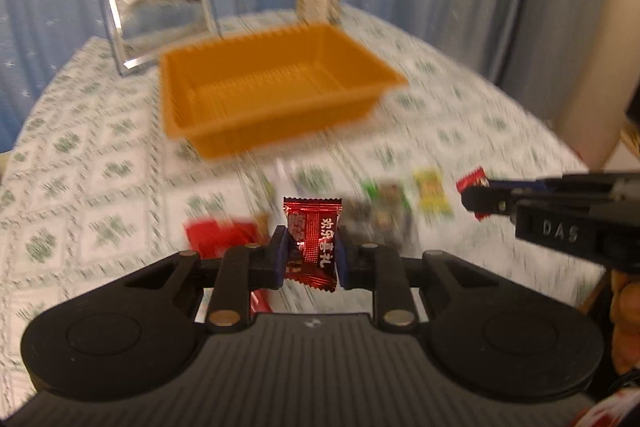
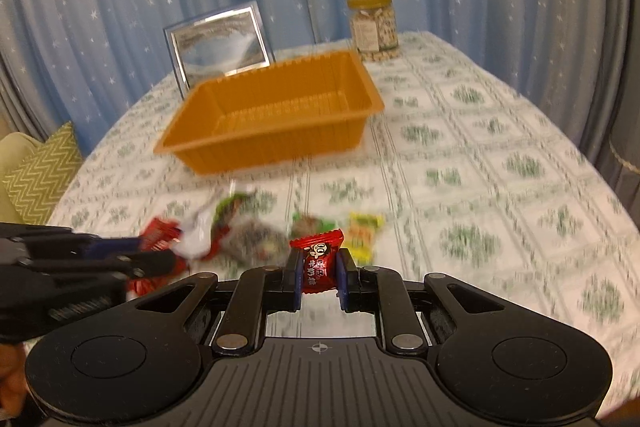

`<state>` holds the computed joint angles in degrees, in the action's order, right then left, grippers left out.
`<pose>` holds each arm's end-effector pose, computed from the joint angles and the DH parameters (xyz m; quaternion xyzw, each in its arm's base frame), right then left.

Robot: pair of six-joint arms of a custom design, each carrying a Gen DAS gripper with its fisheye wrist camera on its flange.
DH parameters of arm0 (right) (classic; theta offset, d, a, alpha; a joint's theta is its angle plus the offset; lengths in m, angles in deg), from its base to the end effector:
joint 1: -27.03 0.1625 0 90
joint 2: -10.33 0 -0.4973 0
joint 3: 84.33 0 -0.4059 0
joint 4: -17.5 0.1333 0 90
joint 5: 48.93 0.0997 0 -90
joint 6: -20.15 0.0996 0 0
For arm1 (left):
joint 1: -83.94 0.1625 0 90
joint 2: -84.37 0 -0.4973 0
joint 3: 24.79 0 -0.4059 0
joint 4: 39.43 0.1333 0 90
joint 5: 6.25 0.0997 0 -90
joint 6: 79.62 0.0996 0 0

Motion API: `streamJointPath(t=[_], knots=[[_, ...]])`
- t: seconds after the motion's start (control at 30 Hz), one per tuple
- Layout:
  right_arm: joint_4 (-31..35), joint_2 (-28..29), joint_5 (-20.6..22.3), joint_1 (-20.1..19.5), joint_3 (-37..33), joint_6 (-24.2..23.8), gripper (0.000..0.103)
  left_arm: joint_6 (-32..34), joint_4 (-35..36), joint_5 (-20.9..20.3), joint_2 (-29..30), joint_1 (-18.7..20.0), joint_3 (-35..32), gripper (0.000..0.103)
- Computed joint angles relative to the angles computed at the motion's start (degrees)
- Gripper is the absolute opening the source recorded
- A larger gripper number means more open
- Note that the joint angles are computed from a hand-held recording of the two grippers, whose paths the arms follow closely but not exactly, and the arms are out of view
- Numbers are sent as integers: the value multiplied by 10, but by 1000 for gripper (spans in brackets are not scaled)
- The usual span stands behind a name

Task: Organize snacks
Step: 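Carry both red candies over the orange tray and open both grippers, then withdraw both tools from the tray back toward the snacks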

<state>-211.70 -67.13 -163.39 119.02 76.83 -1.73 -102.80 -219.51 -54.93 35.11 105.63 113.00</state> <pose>0.1019 -0.2803 0.2753 0.0824 -0.8666 0.4158 0.2632 -0.3322 -0.3463 0.0614 0.3546 0.8658 -0.2615 0.2371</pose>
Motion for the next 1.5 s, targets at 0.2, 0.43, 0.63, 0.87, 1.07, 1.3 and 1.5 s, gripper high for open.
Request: streamJointPath(t=[0.2,0.43,0.63,0.87,1.07,1.3,1.5], knots=[[51,-7,16,8,-85,-28,17,48,-18,38,10,42,-73,22],[110,32,39,-4,-189,-26,17,111,-38,38,47,96,-151,22],[146,60,55,-23,-237,-24,17,137,-45,30,75,129,-188,22],[159,82,58,-33,-255,-26,17,168,-62,30,101,155,-211,28],[172,85,63,-35,-258,-23,17,168,-79,43,94,154,-200,40],[165,85,91,-40,-257,-4,18,151,-79,58,78,147,-182,41],[129,84,119,-44,-247,-1,71,137,-77,66,70,138,-163,47]])
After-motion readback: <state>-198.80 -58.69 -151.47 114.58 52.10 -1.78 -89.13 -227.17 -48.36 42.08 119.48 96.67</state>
